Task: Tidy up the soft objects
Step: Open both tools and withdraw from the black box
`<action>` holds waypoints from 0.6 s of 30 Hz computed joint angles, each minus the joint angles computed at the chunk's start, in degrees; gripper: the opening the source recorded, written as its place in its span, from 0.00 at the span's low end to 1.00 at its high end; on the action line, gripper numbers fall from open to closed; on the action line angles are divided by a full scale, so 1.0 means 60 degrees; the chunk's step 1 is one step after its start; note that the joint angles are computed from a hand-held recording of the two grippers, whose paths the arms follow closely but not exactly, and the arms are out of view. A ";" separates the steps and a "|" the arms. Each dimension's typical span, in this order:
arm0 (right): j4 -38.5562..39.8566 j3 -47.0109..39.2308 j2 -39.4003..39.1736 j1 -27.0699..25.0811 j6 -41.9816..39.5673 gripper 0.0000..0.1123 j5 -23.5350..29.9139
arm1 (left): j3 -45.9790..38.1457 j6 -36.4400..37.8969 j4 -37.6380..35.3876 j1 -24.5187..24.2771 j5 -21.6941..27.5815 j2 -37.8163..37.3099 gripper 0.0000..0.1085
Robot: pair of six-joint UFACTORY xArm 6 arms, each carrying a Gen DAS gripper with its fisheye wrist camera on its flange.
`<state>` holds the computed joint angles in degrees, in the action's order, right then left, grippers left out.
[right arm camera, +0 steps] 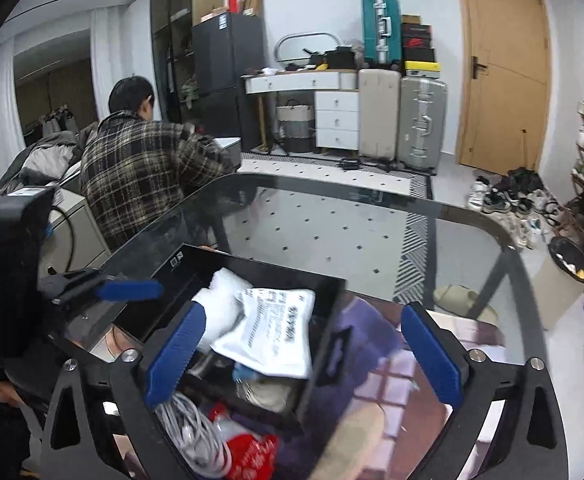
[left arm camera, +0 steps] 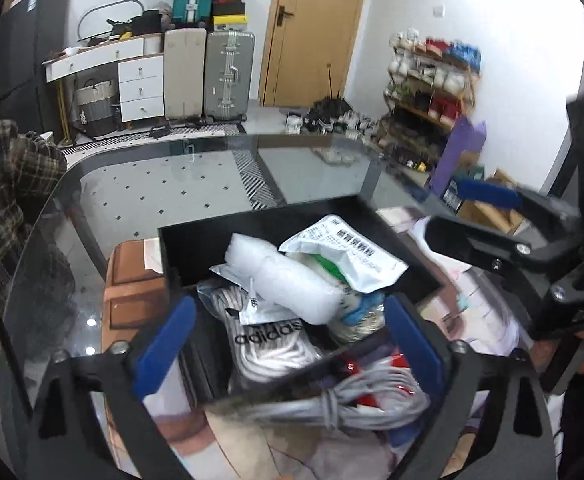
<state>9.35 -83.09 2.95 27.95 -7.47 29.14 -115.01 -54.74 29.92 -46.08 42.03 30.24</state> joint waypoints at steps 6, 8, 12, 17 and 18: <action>0.0450 0.1289 -0.1278 -0.0044 0.0154 0.91 -0.0409 | 0.1874 -0.2051 0.1478 -0.0299 -0.0057 -0.1335 0.95; 0.0380 0.1599 -0.1585 -0.0015 0.0147 0.91 -0.0415 | 0.2361 -0.2497 0.1850 -0.0423 0.0042 -0.1684 0.95; 0.0335 0.2279 -0.2214 0.0069 0.0109 0.91 -0.0304 | 0.3159 -0.3234 0.2390 -0.0622 0.0121 -0.2245 0.95; 0.0263 0.2711 -0.2595 0.0187 0.0092 0.91 -0.0123 | 0.3192 -0.3323 0.2493 -0.0884 0.0676 -0.2338 0.95; 0.0280 0.2842 -0.2686 0.0211 0.0079 0.91 -0.0169 | 0.3231 -0.3378 0.2547 -0.0933 0.0756 -0.2382 0.95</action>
<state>11.03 -66.04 -13.16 29.22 -6.99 28.13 -95.63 -75.01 45.21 -51.68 46.57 15.95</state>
